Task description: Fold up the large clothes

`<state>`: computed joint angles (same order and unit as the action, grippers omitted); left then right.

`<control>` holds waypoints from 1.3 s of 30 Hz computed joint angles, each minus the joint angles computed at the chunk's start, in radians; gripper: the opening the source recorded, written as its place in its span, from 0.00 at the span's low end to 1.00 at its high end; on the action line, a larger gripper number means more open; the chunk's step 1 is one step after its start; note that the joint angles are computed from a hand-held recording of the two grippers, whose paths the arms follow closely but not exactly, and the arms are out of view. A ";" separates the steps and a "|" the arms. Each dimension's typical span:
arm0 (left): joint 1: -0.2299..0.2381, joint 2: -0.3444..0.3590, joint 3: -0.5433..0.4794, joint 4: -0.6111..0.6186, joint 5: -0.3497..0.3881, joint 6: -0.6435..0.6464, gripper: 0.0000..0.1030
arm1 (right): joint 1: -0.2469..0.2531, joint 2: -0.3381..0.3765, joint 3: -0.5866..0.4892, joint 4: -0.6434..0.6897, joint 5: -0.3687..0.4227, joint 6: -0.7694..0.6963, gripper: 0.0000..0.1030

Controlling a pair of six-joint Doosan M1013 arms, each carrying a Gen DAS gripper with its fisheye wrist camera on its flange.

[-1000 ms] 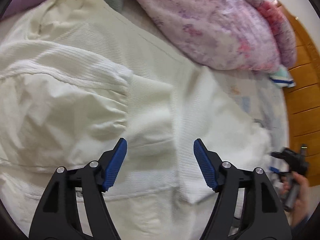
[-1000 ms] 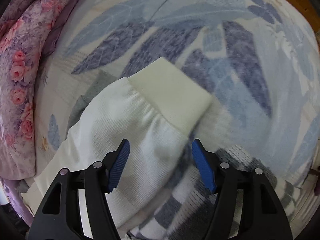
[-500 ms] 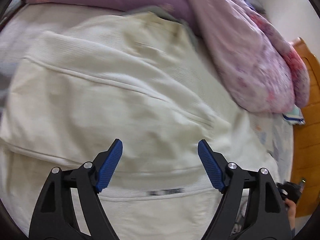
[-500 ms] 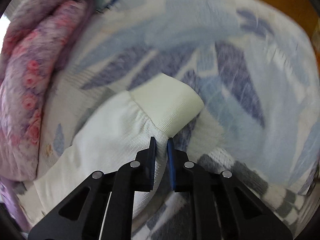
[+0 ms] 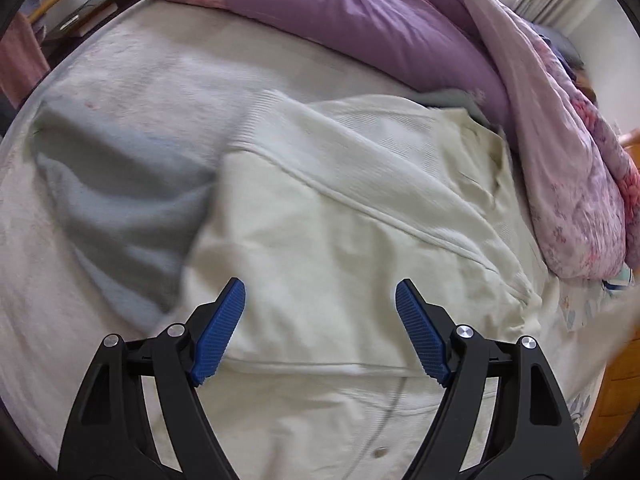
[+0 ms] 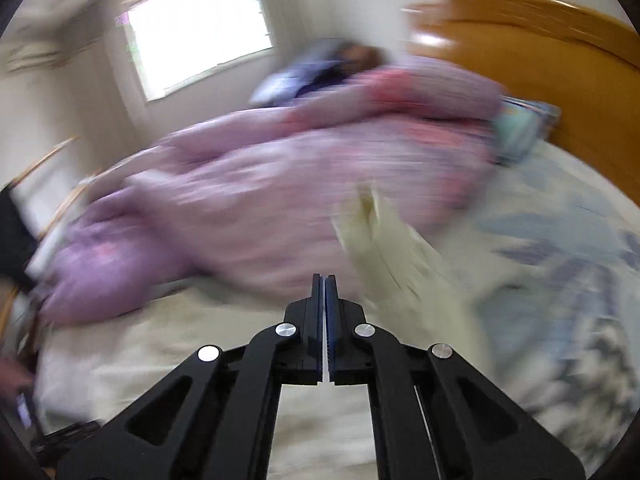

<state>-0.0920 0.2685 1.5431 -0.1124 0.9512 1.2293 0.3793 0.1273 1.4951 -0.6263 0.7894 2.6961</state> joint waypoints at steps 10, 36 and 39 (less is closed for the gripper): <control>0.101 -0.011 0.022 -0.064 0.022 0.086 0.76 | 0.157 0.265 -0.248 0.344 0.061 -0.284 0.00; -0.056 0.116 -0.014 0.111 0.098 0.123 0.87 | -0.108 0.282 -0.076 0.351 0.248 -0.536 0.28; -0.059 0.122 -0.020 0.113 0.097 0.130 0.89 | -0.104 0.250 -0.050 0.322 0.197 -0.465 0.21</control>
